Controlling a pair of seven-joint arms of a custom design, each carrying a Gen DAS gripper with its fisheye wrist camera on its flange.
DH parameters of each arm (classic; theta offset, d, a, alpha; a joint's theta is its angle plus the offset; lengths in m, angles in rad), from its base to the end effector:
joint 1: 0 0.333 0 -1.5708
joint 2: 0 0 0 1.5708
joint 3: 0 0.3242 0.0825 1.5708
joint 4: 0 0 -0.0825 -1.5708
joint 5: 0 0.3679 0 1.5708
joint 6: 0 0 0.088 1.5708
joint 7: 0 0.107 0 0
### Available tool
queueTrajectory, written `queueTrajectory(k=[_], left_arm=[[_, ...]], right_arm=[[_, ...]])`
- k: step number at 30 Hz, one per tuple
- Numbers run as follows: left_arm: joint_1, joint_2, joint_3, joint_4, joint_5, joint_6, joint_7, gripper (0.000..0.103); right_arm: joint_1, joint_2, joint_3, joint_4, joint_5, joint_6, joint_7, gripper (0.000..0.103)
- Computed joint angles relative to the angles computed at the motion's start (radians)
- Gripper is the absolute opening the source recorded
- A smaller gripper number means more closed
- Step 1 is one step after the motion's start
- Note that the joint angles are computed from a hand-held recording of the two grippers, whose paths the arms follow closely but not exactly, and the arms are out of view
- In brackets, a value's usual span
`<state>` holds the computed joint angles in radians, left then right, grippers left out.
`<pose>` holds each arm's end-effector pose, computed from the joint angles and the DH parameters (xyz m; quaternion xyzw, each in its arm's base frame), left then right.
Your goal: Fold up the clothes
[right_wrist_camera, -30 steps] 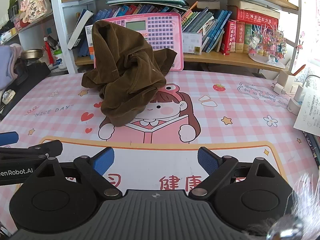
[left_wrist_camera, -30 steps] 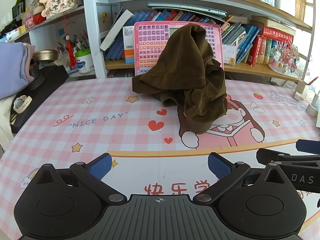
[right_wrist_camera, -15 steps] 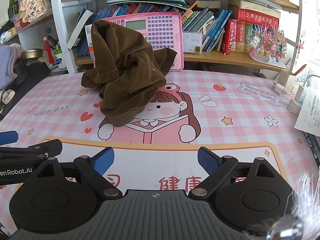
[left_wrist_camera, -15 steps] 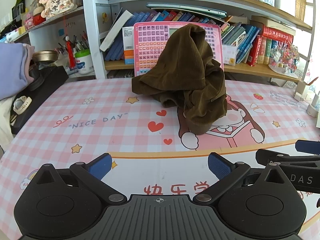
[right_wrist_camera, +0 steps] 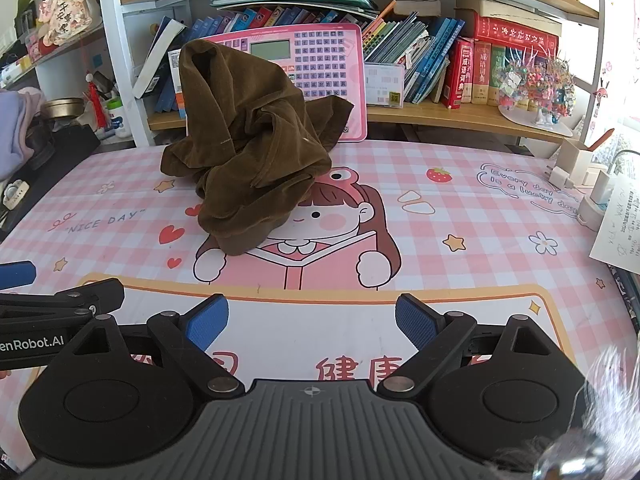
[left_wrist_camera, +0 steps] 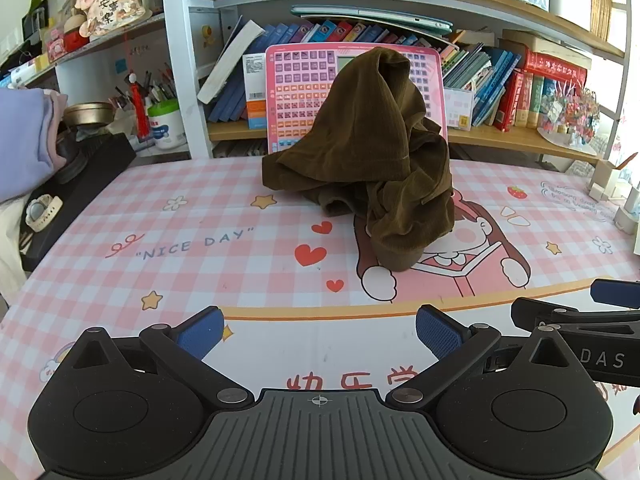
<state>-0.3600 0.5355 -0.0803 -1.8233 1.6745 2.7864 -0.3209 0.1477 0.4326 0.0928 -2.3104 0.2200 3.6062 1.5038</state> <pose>0.5653 -0.3109 0.2738 -0.6276 0.6573 -0.2863 0.3034 0.5562 0.1050 0.2817 -0.6560 0.6307 -0.2571 0.3252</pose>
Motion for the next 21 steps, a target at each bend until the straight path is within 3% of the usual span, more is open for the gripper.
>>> queueTrajectory(k=[21], left_arm=[[-0.008, 0.012, 0.011, 0.015, -0.047, 0.005, 0.046, 0.103]], right_arm=[[-0.002, 0.015, -0.001, 0.02, 0.002, -0.014, 0.0, 0.091]])
